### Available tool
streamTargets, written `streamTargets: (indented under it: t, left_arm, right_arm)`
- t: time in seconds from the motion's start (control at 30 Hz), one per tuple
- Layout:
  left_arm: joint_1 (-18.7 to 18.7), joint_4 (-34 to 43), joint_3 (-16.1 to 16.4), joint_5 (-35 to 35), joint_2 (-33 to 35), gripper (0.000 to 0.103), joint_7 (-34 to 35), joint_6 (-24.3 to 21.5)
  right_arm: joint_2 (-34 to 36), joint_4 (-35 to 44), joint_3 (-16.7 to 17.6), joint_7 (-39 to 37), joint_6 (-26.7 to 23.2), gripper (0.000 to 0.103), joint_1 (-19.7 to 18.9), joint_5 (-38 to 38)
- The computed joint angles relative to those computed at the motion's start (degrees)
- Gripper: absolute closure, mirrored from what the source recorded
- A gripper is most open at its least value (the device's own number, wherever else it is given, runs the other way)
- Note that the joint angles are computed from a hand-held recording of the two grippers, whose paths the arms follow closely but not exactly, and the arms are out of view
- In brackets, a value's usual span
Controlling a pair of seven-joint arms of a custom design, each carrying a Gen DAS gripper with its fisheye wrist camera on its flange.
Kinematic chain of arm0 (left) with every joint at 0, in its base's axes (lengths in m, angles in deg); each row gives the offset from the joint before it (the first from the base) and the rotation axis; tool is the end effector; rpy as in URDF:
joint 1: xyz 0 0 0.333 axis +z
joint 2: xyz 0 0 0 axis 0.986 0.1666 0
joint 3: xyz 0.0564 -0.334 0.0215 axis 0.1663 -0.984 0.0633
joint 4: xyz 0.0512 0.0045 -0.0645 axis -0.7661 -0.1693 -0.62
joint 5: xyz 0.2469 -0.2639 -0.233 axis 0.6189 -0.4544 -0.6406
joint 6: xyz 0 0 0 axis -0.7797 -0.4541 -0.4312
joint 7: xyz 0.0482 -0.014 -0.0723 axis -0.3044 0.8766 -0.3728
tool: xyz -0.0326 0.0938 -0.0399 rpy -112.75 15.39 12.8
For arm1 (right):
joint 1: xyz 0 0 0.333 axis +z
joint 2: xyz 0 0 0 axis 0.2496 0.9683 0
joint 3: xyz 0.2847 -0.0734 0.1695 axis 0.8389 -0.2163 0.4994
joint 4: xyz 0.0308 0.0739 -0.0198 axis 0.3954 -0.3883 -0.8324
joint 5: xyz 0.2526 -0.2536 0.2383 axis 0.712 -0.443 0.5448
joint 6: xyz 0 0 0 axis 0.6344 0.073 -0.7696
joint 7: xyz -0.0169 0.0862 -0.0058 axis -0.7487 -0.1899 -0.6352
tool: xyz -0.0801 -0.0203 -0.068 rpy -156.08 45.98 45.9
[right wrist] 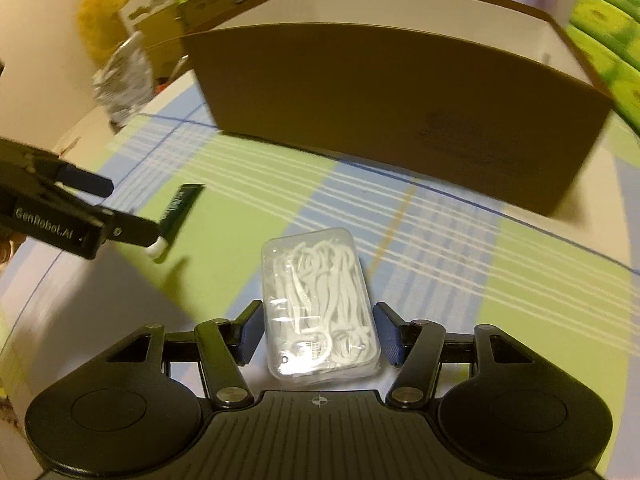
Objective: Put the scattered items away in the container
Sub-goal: 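Grasp the green lip-gel tube with the left tool while the right tool grasps the floss box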
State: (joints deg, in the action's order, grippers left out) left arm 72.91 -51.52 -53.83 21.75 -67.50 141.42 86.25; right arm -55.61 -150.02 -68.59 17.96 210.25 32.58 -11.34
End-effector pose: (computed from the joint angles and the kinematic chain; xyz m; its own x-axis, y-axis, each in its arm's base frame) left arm 0.6406 -0.2583 0.3713 -0.4777 -0.8784 0.0128 -0.7853 0.4204 -0.4546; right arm 0.5379 0.2065 0.3558 0.2712 -0.9520 -0.1421 -0.8258 -0.1543 -0.5425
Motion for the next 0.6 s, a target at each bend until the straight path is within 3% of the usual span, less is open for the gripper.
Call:
streamTargets:
  t: [0.13, 0.33, 0.4, 0.43, 0.6]
  left_arm:
    - [0.84, 0.06, -1.30, -1.02, 1.24, 0.035, 3.58, 1.56]
    - [1.14, -0.21, -1.94, -0.98, 2.39, 0.062, 5.58, 3.14]
    - [2.94, -0.84, -3.93, -2.82, 2.33, 0.087, 9.33, 4.18]
    - [3.56, -1.00, -4.55, -3.71, 2.24, 0.090, 10.71, 4.16]
    - [4.16, -1.36, -4.63, -5.79, 2.00, 0.090, 13.46, 4.19]
  right_arm:
    - [-1.79, -2.30, -2.62, 9.76, 0.62, 0.047, 0.63, -8.07]
    - [-4.04, -4.76, -3.42, 22.73, 0.92, 0.047, -1.27, -19.25]
    - [-4.54, -5.23, -2.96, 24.57, 0.76, 0.047, -2.01, -20.77]
    - [-4.82, -5.46, -2.67, 24.23, 0.65, 0.047, -2.27, -20.23]
    - [-5.40, -6.07, -1.66, 24.90, 0.74, 0.046, -3.31, -20.67]
